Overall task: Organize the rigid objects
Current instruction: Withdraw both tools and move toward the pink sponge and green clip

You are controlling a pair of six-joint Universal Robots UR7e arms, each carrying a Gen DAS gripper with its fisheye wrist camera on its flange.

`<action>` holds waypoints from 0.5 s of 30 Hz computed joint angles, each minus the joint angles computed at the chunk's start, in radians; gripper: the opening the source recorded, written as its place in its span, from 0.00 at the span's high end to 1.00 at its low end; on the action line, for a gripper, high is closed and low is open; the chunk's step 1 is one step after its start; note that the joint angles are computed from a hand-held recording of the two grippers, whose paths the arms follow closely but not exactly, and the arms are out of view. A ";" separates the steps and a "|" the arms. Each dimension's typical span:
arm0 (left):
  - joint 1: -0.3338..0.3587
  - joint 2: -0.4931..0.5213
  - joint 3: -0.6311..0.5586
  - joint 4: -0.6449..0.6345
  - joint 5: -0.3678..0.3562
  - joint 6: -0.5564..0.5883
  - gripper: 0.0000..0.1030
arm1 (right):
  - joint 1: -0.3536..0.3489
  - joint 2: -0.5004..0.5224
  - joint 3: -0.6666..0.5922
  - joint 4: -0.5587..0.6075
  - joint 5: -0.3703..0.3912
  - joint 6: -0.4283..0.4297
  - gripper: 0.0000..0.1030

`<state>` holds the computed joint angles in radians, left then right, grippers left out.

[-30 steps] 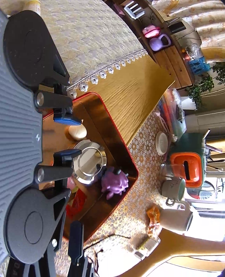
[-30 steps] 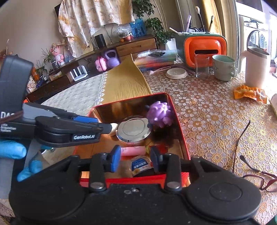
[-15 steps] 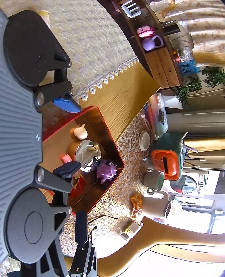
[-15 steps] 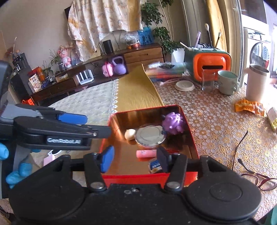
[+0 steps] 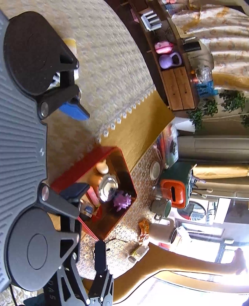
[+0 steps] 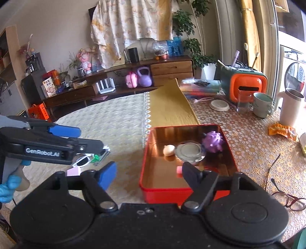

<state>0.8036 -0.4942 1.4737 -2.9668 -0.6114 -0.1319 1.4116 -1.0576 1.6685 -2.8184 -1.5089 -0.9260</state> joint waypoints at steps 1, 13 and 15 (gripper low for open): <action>-0.003 -0.011 0.024 -0.017 0.016 -0.001 0.23 | 0.003 -0.001 0.008 -0.008 -0.001 -0.002 0.20; -0.015 -0.128 0.249 -0.117 0.160 -0.090 0.17 | 0.038 0.000 0.073 -0.051 -0.009 -0.027 0.06; -0.014 -0.146 0.282 -0.134 0.173 -0.108 0.16 | 0.042 0.004 0.082 -0.065 -0.014 -0.028 0.05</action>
<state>0.7896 -0.6406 1.7557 -3.1011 -0.4386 -0.2400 1.4539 -1.0535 1.7501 -2.8836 -1.5227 -0.9538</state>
